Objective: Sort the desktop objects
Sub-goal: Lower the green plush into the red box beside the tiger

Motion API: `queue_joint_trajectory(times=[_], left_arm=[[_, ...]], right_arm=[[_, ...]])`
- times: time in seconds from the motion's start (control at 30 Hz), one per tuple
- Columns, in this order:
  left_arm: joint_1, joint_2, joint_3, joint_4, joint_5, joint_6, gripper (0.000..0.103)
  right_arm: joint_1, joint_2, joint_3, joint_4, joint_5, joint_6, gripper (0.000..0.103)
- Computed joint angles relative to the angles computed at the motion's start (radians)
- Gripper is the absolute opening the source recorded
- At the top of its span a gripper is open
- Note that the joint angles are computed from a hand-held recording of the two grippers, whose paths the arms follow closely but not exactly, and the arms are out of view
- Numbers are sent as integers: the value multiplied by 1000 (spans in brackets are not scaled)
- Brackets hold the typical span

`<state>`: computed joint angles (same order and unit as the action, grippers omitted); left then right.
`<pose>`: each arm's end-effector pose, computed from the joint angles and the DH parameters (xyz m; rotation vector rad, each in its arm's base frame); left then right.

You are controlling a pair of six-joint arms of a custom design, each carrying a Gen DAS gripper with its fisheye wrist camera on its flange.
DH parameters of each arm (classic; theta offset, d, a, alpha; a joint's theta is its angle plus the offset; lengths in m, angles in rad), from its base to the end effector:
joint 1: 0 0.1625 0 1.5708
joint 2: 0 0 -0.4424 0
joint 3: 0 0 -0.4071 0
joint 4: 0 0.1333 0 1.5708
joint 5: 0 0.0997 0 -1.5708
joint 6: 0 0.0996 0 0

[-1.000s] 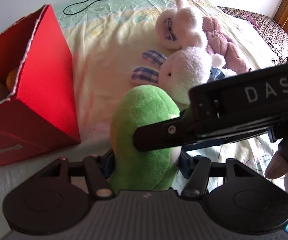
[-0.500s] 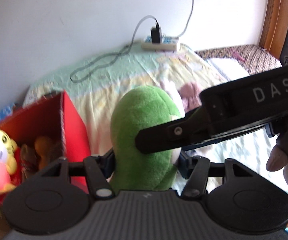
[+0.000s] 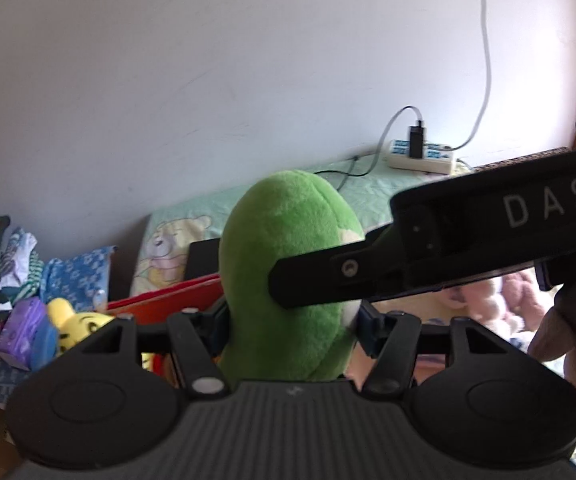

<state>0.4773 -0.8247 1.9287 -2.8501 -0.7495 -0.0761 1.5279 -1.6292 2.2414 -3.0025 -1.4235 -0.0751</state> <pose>-0.4324 -0.4558 0.0744 1.1068 2.1765 -0.7652 0.1286 -0.4533 0.3758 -0.1346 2.7942 -1.2244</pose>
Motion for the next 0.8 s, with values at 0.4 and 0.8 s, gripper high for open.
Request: queue_joint_trajectory(times=[0.4, 0.8], left_arm=[[204, -44, -14, 105, -40, 42, 63], [265, -45, -7, 179, -77, 23, 74]], right_arm=[[70, 314, -121, -89, -126, 150, 62], [110, 424, -196, -47, -301, 222, 59]])
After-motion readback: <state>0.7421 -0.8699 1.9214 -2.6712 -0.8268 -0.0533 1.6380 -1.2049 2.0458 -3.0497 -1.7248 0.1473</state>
